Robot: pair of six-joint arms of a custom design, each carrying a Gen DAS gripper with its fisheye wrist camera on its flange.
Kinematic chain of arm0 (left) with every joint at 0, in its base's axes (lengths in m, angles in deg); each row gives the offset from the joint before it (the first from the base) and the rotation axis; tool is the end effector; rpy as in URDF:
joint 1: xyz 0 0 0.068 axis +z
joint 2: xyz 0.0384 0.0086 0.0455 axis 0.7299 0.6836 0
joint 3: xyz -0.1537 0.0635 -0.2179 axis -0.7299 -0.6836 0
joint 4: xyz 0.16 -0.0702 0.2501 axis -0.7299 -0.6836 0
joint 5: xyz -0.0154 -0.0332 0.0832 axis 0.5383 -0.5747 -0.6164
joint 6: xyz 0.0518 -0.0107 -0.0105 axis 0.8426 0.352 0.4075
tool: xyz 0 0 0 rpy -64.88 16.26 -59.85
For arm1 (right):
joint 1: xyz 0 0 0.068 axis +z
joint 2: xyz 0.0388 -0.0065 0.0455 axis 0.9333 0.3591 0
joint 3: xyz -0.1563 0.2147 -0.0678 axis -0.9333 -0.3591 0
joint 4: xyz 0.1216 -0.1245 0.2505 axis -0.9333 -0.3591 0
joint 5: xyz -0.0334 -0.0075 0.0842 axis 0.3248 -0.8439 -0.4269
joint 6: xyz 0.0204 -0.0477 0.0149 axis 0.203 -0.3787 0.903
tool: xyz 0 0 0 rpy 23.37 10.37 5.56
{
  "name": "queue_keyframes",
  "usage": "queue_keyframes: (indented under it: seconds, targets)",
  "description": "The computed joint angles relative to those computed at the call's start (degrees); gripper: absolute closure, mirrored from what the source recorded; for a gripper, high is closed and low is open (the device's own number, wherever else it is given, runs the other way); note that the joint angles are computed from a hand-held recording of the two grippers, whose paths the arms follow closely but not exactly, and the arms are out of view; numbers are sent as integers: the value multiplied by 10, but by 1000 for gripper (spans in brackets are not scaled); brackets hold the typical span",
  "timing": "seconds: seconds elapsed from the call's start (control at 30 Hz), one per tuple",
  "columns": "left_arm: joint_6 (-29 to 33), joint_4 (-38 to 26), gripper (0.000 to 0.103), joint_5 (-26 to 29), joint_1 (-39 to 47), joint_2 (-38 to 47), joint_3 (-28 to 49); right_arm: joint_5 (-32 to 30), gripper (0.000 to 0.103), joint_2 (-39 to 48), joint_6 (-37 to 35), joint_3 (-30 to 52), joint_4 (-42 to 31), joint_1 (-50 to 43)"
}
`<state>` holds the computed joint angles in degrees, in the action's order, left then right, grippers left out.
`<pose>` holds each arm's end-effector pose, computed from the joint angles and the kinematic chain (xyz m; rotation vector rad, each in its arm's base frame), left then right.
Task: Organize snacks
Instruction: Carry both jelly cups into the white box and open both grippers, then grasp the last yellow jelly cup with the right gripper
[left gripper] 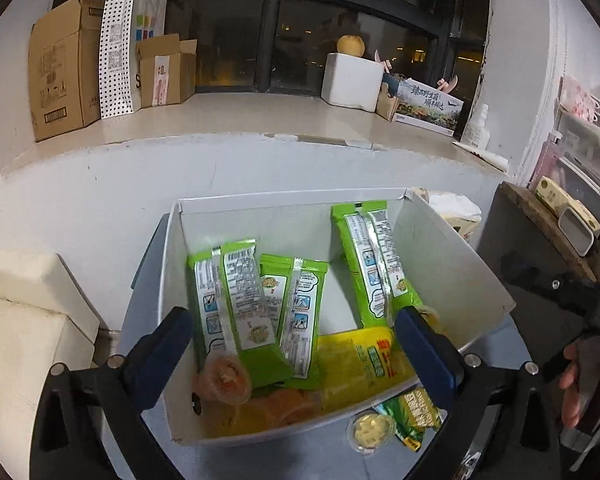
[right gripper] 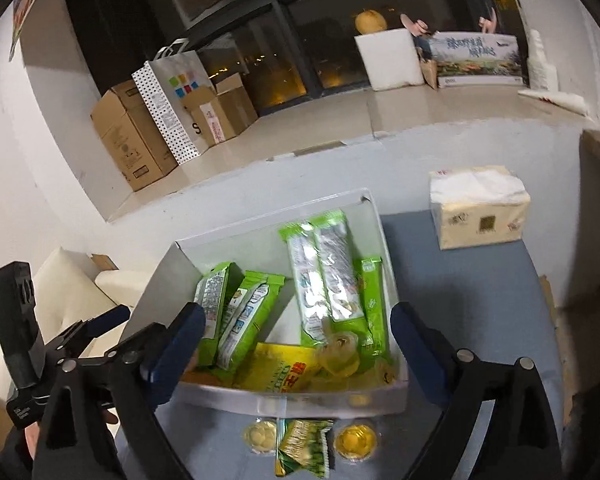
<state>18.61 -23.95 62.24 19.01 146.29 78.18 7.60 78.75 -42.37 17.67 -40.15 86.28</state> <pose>0.3533 -0.1891 0.2524 0.4673 2.2500 -0.3766 0.2758 0.0831 0.2678 0.2771 2.2125 0.3636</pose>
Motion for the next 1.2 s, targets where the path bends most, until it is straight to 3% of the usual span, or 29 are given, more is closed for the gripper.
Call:
queue_keyframes:
  seconds: [0.13, 0.3, 0.5, 0.67, 0.87, 1.2]
  targets:
    - [5, 2, 0, -2, -3, -27, -18, 4, 0, -46, 4, -25, -1, -2]
    - [11, -1, 0, -6, -16, -95, -64, 34, 0, -127, 2, -58, -23, 21]
    - [9, -1, 0, -13, -49, -216, -169, 104, 0, -237, 24, -130, -83, 100]
    - [-17, -12, 0, -41, -95, -310, -265, 137, 0, -275, 68, -201, -114, 156]
    - [-54, -32, 0, -41, -116, -337, -309, 124, 0, -228, 79, -234, -87, 127]
    - [-62, -28, 0, -47, -124, -331, -327, 86, 1, 8, 19, -168, 49, 65]
